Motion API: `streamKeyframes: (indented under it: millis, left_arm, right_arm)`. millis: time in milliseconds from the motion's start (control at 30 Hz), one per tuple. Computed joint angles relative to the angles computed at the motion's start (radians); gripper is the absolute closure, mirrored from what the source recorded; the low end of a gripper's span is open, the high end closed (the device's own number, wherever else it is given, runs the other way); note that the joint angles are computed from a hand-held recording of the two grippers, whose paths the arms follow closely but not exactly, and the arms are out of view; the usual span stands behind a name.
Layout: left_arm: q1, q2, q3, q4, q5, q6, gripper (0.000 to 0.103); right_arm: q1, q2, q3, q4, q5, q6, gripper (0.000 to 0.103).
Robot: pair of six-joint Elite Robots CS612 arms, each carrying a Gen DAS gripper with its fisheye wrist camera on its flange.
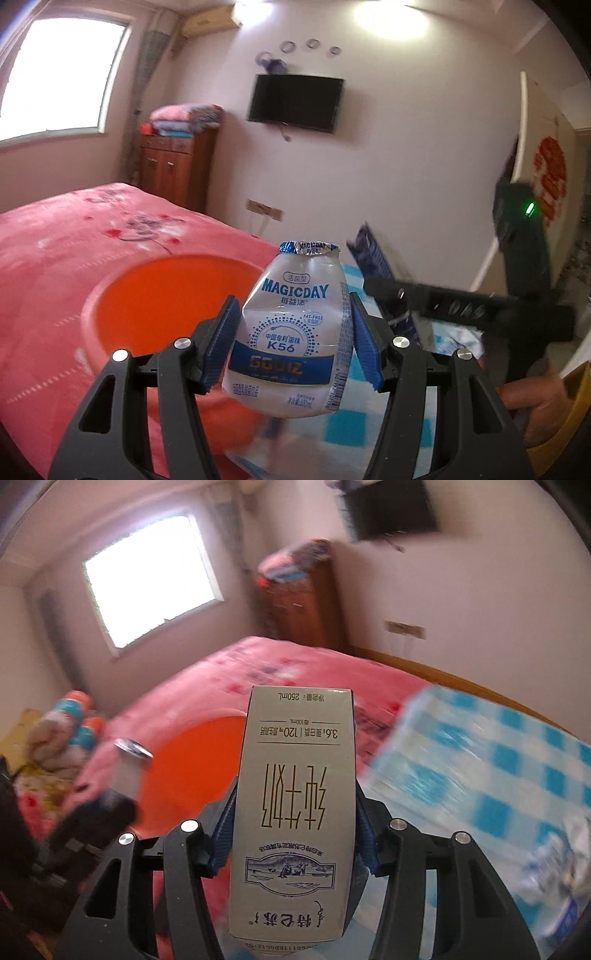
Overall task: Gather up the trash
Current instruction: 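Open both tools to drop the bottle and carton into the bucket, then move both tools back over the table toward the remaining trash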
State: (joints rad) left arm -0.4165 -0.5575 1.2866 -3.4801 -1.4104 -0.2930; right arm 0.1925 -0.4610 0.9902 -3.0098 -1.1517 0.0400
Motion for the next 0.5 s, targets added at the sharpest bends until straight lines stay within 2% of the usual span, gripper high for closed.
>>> streamKeyframes:
  millis: [100,233,267,300,367,400,500]
  left_arm:
    - [0.005,0.008,-0.025,0.039,0.094,0.004,0.043]
    - [0.018,0.025,-0.067,0.133,0.144,-0.03,0.043]
    - [0.019,0.028,-0.072,0.153,0.161,-0.039,0.039]
    - [0.02,0.031,-0.077,0.176,0.181,-0.051,0.036]
    - [0.02,0.029,-0.072,0.193,0.221,-0.076,0.018]
    - [0.021,0.028,-0.066,0.198,0.233,-0.09,0.017]
    - [0.028,0.019,-0.05,0.212,0.23,-0.125,0.013]
  right_arm:
    - [0.014,0.038,-0.096,0.049,0.065,0.008,0.048]
    - [0.036,0.107,-0.244,0.147,0.121,0.001,0.047]
    - [0.038,0.123,-0.273,0.171,0.131,0.0,0.047]
    - [0.041,0.136,-0.297,0.194,0.137,0.003,0.039]
    - [0.044,0.147,-0.309,0.205,0.146,0.031,0.024]
    - [0.044,0.147,-0.305,0.202,0.139,0.043,0.018]
    - [0.046,0.132,-0.268,0.165,0.1,0.045,0.013]
